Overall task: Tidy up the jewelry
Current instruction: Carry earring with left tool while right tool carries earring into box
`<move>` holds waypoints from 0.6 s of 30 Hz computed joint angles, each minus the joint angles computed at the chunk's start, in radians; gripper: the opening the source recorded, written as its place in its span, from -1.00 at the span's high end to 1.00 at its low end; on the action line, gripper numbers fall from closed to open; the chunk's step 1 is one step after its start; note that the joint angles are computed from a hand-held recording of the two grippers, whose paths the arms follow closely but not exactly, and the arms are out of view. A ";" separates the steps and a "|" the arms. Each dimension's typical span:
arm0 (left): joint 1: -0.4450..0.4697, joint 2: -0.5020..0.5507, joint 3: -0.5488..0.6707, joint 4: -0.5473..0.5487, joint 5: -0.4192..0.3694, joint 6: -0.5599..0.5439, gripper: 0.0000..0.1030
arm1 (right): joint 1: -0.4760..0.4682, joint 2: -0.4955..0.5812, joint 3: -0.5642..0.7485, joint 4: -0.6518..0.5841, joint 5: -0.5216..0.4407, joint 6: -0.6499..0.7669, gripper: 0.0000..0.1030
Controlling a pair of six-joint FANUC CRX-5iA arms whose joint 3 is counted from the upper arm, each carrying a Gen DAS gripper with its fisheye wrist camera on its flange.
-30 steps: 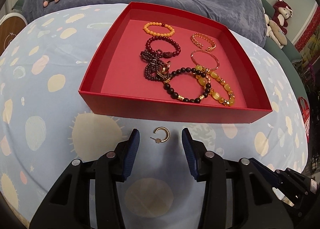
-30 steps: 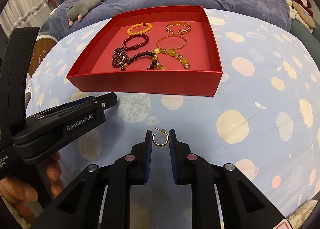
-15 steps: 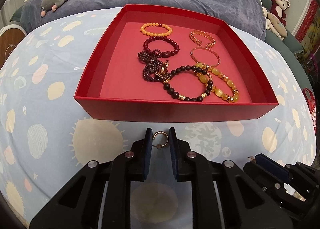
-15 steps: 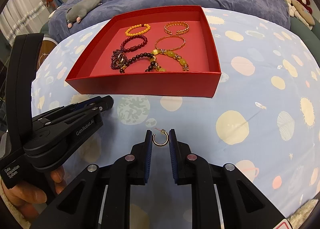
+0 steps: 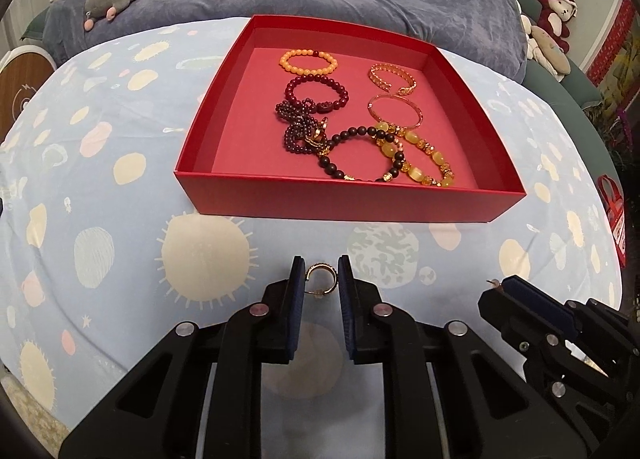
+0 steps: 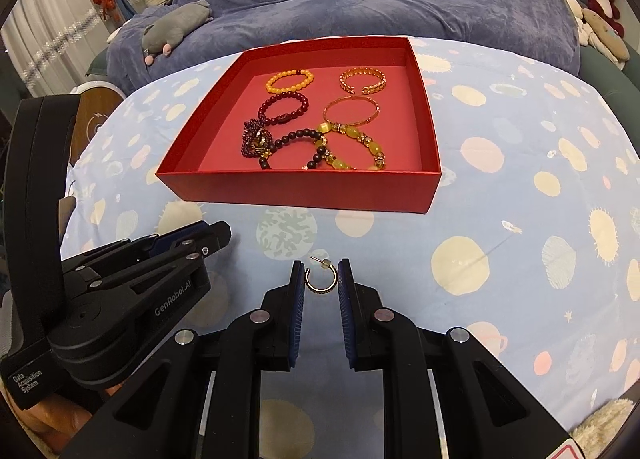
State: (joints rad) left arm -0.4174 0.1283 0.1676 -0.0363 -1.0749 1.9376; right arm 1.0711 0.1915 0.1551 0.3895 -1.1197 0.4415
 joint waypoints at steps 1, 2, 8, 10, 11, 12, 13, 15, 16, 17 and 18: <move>0.001 -0.006 0.001 0.003 -0.004 0.001 0.68 | 0.002 -0.002 0.002 0.006 0.000 -0.002 0.68; 0.002 -0.011 0.002 0.006 -0.007 0.002 0.68 | 0.005 -0.004 0.004 0.012 0.001 -0.004 0.68; 0.001 -0.043 0.027 0.002 -0.023 0.005 0.68 | 0.017 -0.013 0.025 0.052 0.000 -0.011 0.68; 0.003 -0.047 0.045 0.003 -0.028 0.001 0.68 | 0.019 -0.014 0.035 0.065 0.001 -0.013 0.68; 0.003 -0.047 0.056 0.002 -0.031 -0.001 0.68 | 0.020 -0.013 0.041 0.074 -0.001 -0.011 0.68; 0.003 -0.048 0.066 0.003 -0.031 -0.002 0.68 | 0.020 -0.012 0.046 0.082 0.000 -0.008 0.68; 0.003 -0.048 0.076 0.003 -0.031 -0.004 0.68 | 0.019 -0.011 0.054 0.091 0.001 -0.005 0.68; 0.005 -0.041 0.106 0.001 -0.036 -0.006 0.68 | 0.017 -0.004 0.073 0.109 0.001 0.005 0.68; 0.007 -0.036 0.119 0.004 -0.035 -0.010 0.68 | 0.014 0.000 0.083 0.116 0.002 0.014 0.68; 0.009 -0.030 0.133 0.006 -0.031 -0.015 0.68 | 0.010 0.005 0.095 0.125 0.004 0.023 0.68; 0.009 -0.022 0.149 0.002 -0.030 -0.018 0.68 | 0.005 0.011 0.106 0.134 0.006 0.032 0.68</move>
